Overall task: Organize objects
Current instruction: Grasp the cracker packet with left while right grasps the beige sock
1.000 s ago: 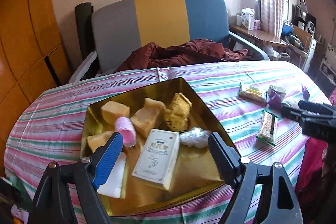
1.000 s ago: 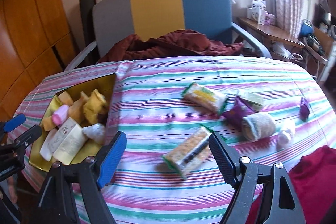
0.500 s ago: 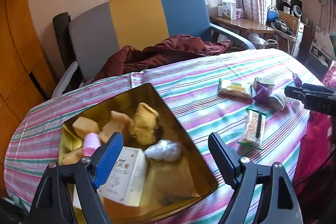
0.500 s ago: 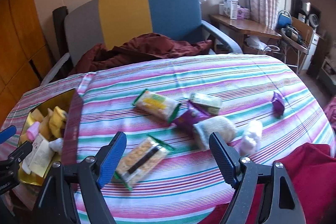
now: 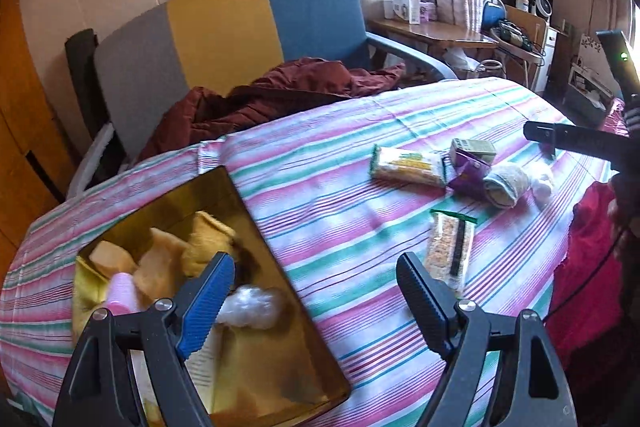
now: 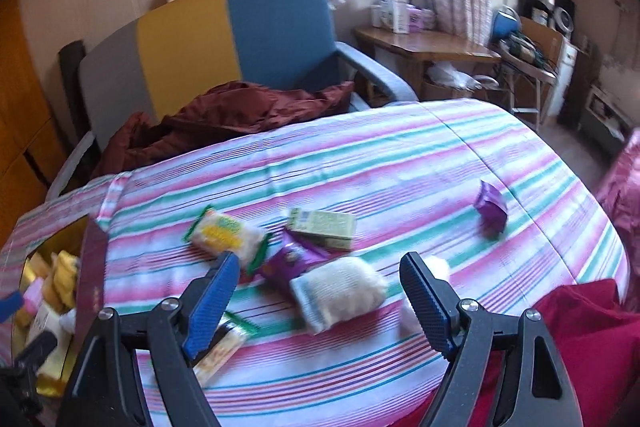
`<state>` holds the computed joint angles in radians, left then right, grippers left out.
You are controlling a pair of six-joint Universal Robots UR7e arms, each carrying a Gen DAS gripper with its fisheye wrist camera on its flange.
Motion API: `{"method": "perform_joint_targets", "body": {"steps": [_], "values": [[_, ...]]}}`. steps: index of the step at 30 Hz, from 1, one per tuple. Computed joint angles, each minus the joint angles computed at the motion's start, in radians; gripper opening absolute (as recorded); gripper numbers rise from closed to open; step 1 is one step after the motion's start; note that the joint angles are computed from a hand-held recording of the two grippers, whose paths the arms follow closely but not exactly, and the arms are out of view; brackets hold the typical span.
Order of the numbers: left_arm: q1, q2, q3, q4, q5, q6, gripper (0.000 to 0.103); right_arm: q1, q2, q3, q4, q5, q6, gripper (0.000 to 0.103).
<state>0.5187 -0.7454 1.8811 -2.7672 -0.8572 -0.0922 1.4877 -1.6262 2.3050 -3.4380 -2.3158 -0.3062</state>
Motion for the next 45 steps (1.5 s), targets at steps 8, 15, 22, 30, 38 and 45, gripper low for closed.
{"method": "perform_joint_targets", "body": {"steps": [8, 15, 22, 30, 38, 45], "values": [[0.012, 0.073, -0.061, 0.041, -0.104, -0.004, 0.084, -0.106, -0.069, 0.012, 0.126, 0.048, 0.182, 0.083], [0.015, 0.154, -0.119, 0.047, -0.21, 0.047, 0.084, -0.147, -0.104, 0.015, 0.196, 0.093, 0.247, 0.085], [0.022, 0.252, -0.205, 0.101, -0.227, 0.1, 0.084, -0.182, -0.132, 0.015, 0.232, 0.153, 0.29, 0.088], [0.033, 0.306, -0.245, 0.144, -0.187, 0.08, 0.076, -0.182, -0.108, -0.007, 0.28, 0.168, 0.274, 0.089], [0.026, 0.317, -0.24, 0.122, -0.198, 0.084, 0.058, -0.174, -0.078, -0.025, 0.291, 0.155, 0.245, 0.09], [0.045, 0.313, -0.237, 0.1, -0.238, 0.082, 0.059, -0.164, -0.044, -0.053, 0.265, 0.148, 0.167, 0.091]]}}
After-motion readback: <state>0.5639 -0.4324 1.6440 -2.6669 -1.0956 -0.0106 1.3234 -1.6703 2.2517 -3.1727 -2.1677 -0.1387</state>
